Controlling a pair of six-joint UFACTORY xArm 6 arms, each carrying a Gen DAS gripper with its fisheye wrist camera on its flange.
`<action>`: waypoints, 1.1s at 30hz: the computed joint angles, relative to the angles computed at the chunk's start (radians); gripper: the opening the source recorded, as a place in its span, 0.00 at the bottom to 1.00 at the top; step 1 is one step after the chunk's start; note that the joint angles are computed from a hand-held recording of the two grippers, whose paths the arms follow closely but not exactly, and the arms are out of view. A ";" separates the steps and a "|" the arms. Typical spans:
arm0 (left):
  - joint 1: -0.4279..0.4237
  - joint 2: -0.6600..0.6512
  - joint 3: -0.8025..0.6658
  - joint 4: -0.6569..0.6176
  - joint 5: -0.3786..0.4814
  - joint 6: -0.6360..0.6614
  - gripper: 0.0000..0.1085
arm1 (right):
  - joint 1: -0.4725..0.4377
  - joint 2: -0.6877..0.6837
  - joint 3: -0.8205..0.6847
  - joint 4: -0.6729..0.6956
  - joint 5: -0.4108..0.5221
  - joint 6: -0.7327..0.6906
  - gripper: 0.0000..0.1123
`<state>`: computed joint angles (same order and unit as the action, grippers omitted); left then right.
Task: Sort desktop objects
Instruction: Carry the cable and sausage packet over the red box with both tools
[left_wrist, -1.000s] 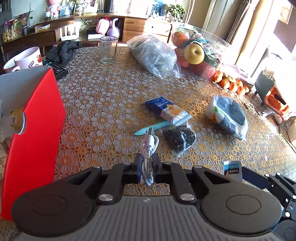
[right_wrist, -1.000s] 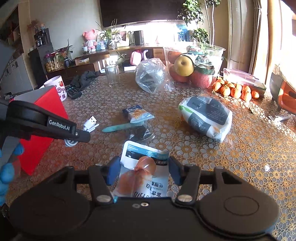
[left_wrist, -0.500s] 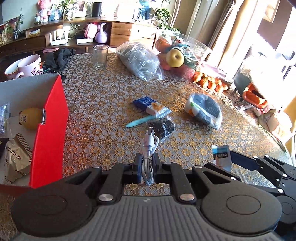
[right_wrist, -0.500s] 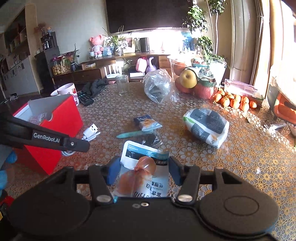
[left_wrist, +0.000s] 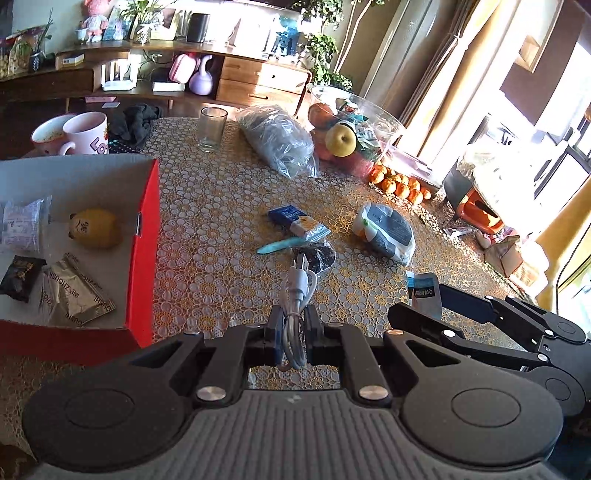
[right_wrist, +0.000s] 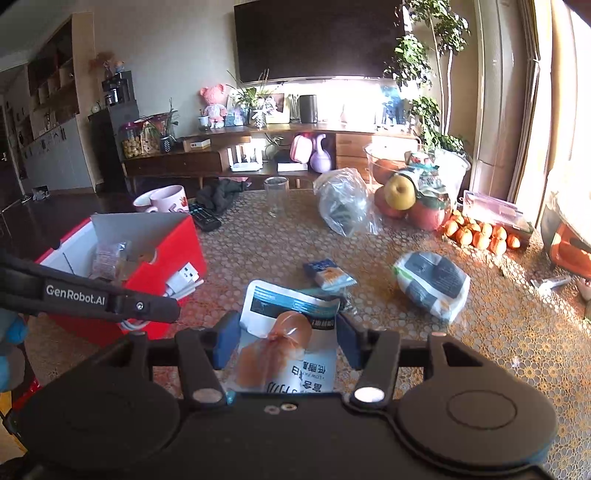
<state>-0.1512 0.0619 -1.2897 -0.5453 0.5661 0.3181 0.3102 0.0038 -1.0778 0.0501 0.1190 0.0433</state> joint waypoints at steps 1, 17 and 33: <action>0.008 -0.012 0.008 0.001 0.003 0.002 0.10 | 0.006 -0.002 -0.004 -0.003 0.002 0.002 0.50; 0.159 -0.111 0.070 -0.026 0.013 0.088 0.10 | 0.108 0.059 -0.127 -0.044 0.046 0.007 0.50; 0.294 -0.065 0.019 -0.034 0.016 0.154 0.10 | 0.197 0.220 -0.357 -0.089 0.101 0.015 0.49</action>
